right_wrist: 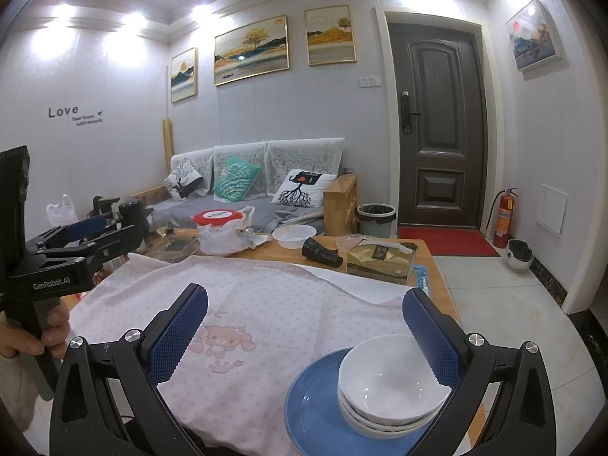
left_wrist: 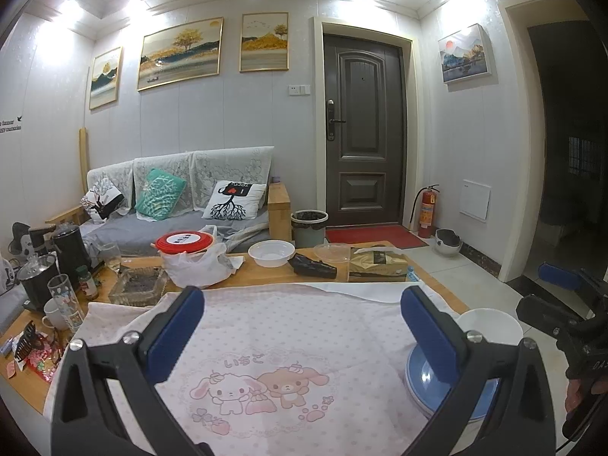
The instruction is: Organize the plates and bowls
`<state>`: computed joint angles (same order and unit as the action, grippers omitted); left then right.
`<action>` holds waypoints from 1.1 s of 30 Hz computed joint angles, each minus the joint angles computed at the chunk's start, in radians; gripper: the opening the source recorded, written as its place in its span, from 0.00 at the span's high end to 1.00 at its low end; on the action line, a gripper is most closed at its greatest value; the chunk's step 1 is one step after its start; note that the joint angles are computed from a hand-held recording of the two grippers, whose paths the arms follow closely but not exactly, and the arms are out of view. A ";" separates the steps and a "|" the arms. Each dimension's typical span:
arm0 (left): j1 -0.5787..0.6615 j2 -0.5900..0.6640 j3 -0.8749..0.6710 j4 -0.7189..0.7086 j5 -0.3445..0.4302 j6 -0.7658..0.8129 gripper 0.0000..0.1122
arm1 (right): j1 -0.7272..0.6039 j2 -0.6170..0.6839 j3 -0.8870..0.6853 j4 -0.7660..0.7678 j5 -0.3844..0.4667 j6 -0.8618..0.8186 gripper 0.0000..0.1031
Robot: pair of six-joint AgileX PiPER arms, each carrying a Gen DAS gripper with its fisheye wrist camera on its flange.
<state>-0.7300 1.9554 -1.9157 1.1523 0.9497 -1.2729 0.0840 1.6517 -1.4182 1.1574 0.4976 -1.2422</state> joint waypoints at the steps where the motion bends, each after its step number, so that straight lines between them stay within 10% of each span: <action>1: 0.000 0.000 0.000 0.000 0.000 0.000 0.09 | 0.003 0.001 0.000 0.000 -0.003 0.000 0.01; 33: 0.006 -0.020 0.042 0.005 -0.010 -0.018 0.09 | -0.003 0.002 -0.009 -0.012 0.008 0.015 0.01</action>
